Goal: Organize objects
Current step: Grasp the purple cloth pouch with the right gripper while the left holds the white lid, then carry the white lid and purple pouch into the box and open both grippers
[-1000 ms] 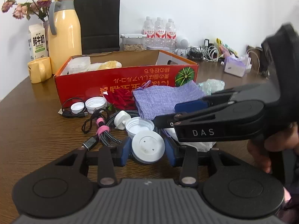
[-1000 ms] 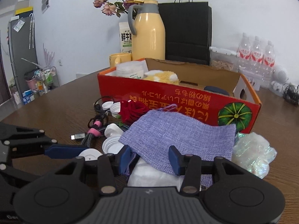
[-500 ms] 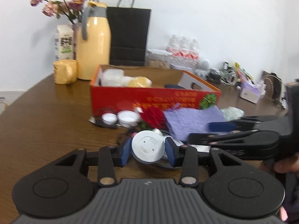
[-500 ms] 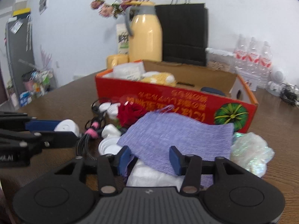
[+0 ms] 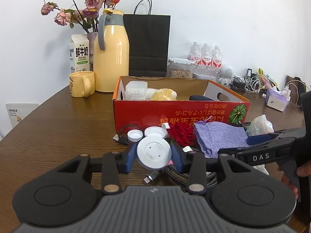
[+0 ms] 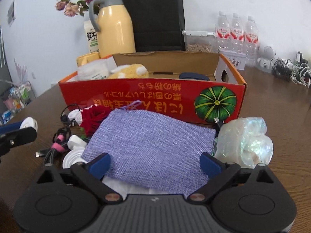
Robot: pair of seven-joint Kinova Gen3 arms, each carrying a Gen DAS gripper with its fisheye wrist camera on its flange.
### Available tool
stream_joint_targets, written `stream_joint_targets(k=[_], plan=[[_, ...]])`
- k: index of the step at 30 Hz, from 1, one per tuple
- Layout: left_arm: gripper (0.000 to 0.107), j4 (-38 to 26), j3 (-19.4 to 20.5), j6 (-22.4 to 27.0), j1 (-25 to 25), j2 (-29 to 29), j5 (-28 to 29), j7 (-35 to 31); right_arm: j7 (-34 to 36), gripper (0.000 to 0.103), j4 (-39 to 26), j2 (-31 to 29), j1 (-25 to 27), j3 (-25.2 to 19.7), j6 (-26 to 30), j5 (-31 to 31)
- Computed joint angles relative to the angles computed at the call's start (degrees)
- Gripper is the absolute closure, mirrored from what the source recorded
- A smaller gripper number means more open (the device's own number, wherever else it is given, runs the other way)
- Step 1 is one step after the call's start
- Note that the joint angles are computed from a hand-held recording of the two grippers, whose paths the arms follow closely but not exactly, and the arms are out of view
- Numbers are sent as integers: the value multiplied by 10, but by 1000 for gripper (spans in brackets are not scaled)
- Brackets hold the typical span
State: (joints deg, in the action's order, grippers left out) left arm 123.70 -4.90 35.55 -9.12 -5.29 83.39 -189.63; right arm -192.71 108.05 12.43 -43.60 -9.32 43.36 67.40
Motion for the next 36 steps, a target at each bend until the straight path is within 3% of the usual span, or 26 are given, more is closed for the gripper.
stream_joint_targets(k=[3,6,9,14,16,17,18,24,36], plan=[[67,-2,-1,3,0,4,3,0,18,8,-9,6,-6,-3,17,-9],[67,-2,-1,5,-2,5,2,0,-3,36,-1,2,-13,-1,18,10],[67,-2,-1,5,-3,6,1,0,-16,55,9,-4,-13,-6,8,28],[67,-2,-1,6,-3,6,1,-1,-21,63,12,-6,-14,-11,15,32],[67,-2,-1,5,-3,5,2,-1,-35,75,17,-7,-16,-13,19,44],[67,-2,-1,6,-4,4,1,-1,-44,86,20,-8,-19,-14,25,55],[67,-2,-1,7,-4,4,0,-1,-47,90,20,-6,-23,-17,36,62],[67,-4,-3,12,-4,-2,2,-5,-79,96,30,-15,-29,-29,61,93],[67,-49,10,23,13,5,26,-1,-115,96,37,-51,-25,-59,108,169]])
